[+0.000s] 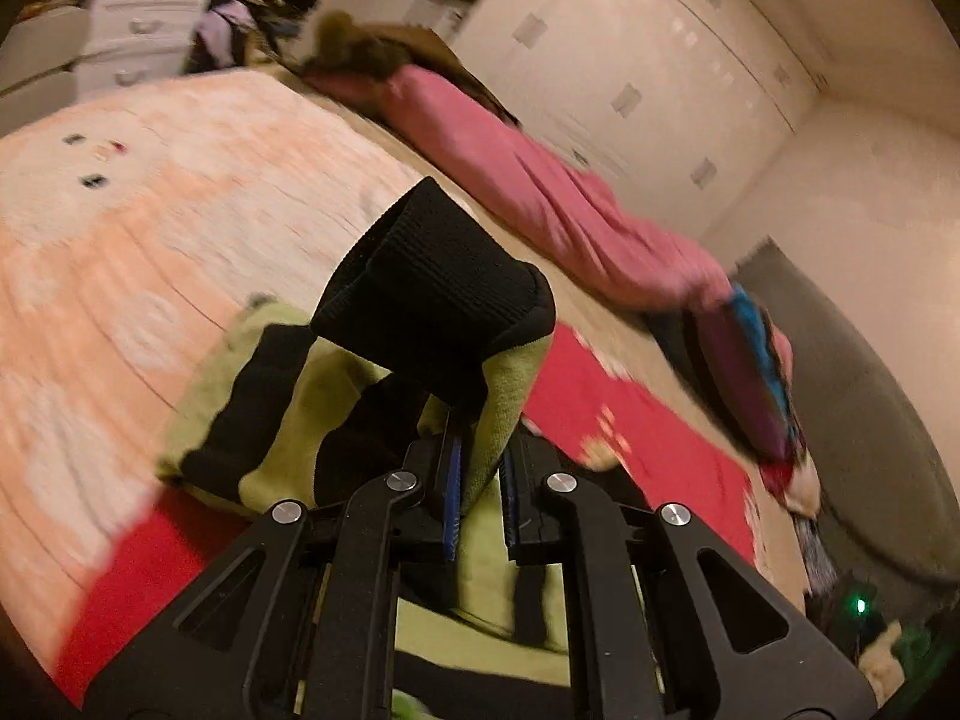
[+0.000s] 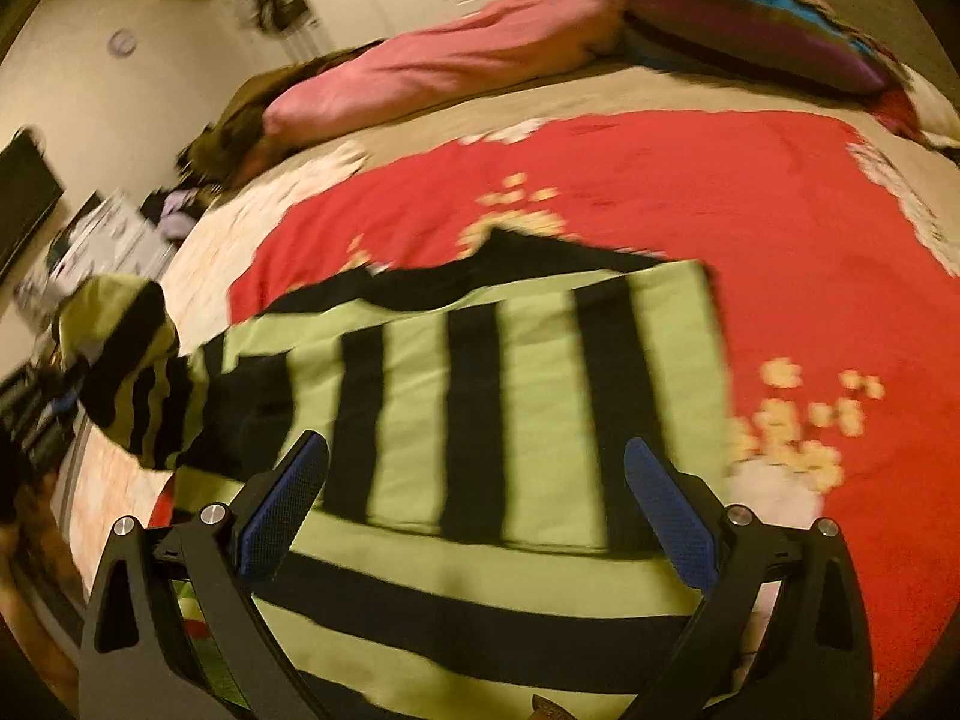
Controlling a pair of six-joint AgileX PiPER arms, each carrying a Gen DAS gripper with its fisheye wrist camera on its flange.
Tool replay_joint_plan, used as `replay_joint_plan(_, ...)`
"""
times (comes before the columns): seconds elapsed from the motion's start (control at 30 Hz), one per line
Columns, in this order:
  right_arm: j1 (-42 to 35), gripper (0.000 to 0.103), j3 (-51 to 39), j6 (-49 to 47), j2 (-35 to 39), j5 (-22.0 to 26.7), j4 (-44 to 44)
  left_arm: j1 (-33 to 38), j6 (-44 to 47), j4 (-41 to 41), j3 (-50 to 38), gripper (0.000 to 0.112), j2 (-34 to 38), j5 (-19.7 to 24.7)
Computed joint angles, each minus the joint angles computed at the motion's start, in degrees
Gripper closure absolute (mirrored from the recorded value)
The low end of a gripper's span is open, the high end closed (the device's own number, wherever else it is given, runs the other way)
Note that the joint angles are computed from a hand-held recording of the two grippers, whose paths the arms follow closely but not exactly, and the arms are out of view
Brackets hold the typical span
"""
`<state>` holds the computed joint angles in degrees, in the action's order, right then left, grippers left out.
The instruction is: Fold small clothes
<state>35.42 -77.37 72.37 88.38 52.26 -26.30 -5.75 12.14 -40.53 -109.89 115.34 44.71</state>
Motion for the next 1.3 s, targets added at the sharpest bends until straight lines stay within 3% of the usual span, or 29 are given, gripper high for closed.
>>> replay_joint_plan(0.27, -4.24, 0.004, 10.9, 3.82, -10.52, -0.9, -1.42, -11.7, -4.58, 7.21, -2.92, 0.108, 4.08, 1.47)
replay_joint_plan(0.43, -5.16, 0.004, 14.2, 4.66, -13.97, -0.57, -1.85, -16.11, -2.83, 5.48, -8.01, 0.106, 9.86, 5.47)
replay_joint_plan(0.53, -5.73, 0.004, 14.83, 4.73, -14.63, -0.43, -1.55, -17.49, -1.55, 6.12, -8.36, 0.086, 12.37, 8.9)
replay_joint_plan(0.6, -5.64, 0.004, 14.74, 4.76, -14.79, -0.3, -1.69, -16.98, 1.26, 3.7, -6.03, 0.065, 12.42, 10.22)
replay_joint_plan(0.7, -5.26, 0.004, 14.56, 4.82, -14.58, -0.39, -1.85, -16.29, 5.55, 2.74, -2.95, 0.05, 10.56, 10.58)
replay_joint_plan(0.87, -6.56, 0.004, 14.93, 3.03, -13.65, -4.21, 2.51, -14.89, 6.58, 7.88, 4.82, 0.05, 2.41, 1.58)
replay_joint_plan(1.07, -7.51, 0.004, 12.44, -1.95, -9.28, -9.4, 10.04, -12.39, -9.63, 29.34, 10.92, 0.05, -3.21, -10.05)
replay_joint_plan(1.17, -8.19, 0.004, 9.21, -5.6, -4.79, -11.88, 14.91, -9.98, -10.83, 29.72, 11.48, 0.05, -2.97, -11.04)
replay_joint_plan(1.3, -8.6, 0.004, 4.49, -6.76, 1.45, -11.24, 17.93, -8.61, -12.0, 30.25, 12.28, 0.05, -2.43, -12.59)
